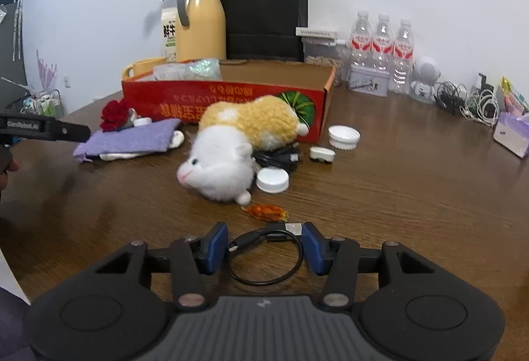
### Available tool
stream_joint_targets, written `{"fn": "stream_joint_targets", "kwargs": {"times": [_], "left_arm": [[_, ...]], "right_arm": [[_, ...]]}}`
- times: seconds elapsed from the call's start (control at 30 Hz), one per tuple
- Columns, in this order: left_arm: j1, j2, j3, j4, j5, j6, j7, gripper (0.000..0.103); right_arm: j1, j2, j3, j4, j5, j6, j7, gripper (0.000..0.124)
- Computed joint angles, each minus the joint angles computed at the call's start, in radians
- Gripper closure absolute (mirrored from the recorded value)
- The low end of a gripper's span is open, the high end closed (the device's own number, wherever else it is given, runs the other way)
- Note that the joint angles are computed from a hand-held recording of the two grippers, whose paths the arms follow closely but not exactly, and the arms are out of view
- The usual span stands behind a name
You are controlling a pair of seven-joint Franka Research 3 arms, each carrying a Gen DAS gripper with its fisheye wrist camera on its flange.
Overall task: Organize objects
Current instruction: 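Grasp the purple cloth pouch with the left gripper and lift it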
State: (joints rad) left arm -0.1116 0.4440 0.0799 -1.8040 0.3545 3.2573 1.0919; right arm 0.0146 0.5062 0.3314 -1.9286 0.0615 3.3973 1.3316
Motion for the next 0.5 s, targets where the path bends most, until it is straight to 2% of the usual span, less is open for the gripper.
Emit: {"fn": "stream_joint_targets", "kwargs": {"times": [0.13,0.3,0.43,0.5], "left_arm": [[0.008,0.017,-0.016,0.030,0.003,-0.027,0.009,0.000],[0.005,0.080,-0.029,0.134,0.014,-0.089,0.012,0.000],[-0.025,0.151,-0.006,0.246,0.041,-0.173,-0.005,0.000],[-0.001,0.174,-0.042,0.285,0.035,-0.230,-0.002,0.000]], "right_arm": [[-0.011,-0.008,0.011,-0.015,-0.017,0.039,0.011,0.076],[-0.009,-0.014,0.002,-0.020,-0.052,0.069,0.044,0.076],[0.001,-0.008,-0.008,-0.009,-0.074,0.075,0.067,0.076],[-0.004,-0.002,-0.002,-0.001,-0.091,0.076,0.078,0.076]]}}
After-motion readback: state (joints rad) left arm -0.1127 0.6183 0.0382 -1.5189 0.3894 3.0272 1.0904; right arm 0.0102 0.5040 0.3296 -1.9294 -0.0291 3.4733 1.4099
